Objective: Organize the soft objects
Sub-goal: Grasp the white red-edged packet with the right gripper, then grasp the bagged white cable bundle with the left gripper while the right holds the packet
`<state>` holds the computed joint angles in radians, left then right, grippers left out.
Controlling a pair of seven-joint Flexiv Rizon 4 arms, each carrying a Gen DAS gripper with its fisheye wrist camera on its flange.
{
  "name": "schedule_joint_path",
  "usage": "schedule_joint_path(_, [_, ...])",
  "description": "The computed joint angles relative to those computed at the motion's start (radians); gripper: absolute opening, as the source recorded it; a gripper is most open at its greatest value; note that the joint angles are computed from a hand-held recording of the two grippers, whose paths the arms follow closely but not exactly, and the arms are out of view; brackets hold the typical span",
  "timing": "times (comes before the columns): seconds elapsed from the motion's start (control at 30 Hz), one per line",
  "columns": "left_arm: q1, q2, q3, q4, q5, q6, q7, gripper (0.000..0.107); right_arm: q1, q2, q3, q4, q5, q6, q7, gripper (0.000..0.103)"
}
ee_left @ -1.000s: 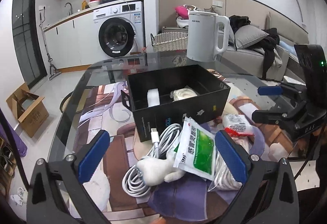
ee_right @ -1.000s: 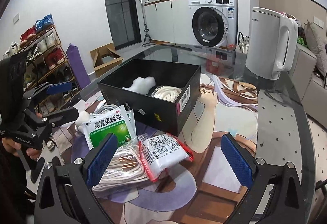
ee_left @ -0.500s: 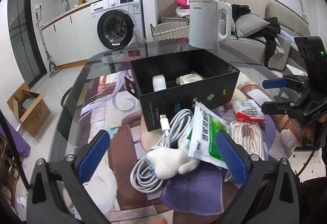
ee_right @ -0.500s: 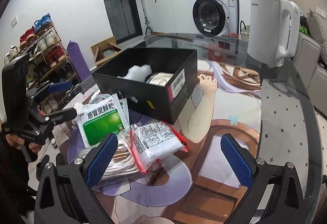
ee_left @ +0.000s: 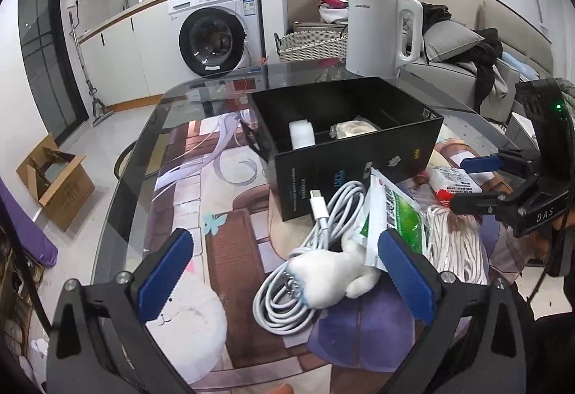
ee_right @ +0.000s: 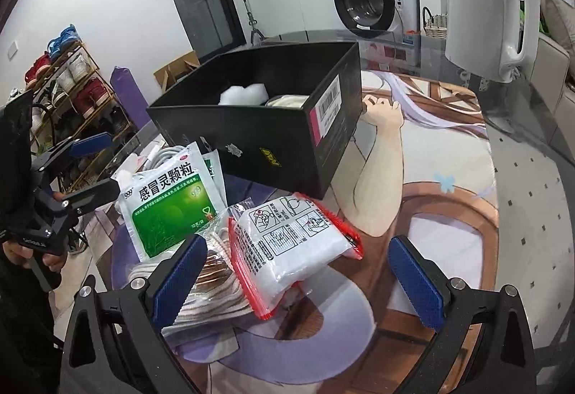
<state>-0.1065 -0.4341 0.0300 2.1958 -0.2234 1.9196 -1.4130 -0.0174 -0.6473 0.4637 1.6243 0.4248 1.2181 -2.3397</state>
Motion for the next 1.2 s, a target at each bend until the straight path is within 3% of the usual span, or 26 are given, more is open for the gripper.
schedule_joint_path(0.07, [0.036, 0.007, -0.027, 0.006, 0.024, -0.006, -0.002, 0.103, -0.009, -0.006, 0.011, -0.013, 0.022, -0.008, 0.012, 0.102])
schedule_joint_path(0.2, [0.031, 0.015, -0.012, 0.011, 0.019, -0.019, -0.004, 0.103, 0.006, -0.012, 0.003, -0.017, 0.026, 0.004, 0.024, 0.102])
schedule_joint_path(0.4, [0.158, 0.032, -0.115, 0.027, 0.094, -0.031, -0.038, 0.103, 0.004, -0.012, 0.011, -0.011, 0.017, 0.014, 0.02, 0.098])
schedule_joint_path(0.53, [0.147, 0.032, -0.103, 0.022, 0.11, -0.056, -0.027, 0.103, 0.006, -0.015, 0.012, -0.007, 0.006, 0.022, 0.018, 0.087])
schedule_joint_path(0.77, [0.192, 0.039, -0.152, 0.025, 0.138, -0.075, -0.022, 0.103, -0.006, -0.011, 0.032, 0.009, -0.005, 0.045, -0.024, 0.066])
schedule_joint_path(1.2, [0.178, 0.045, -0.163, 0.017, 0.15, -0.083, -0.012, 0.103, -0.099, 0.004, 0.133, -0.002, 0.083, 0.083, -0.151, 0.063])
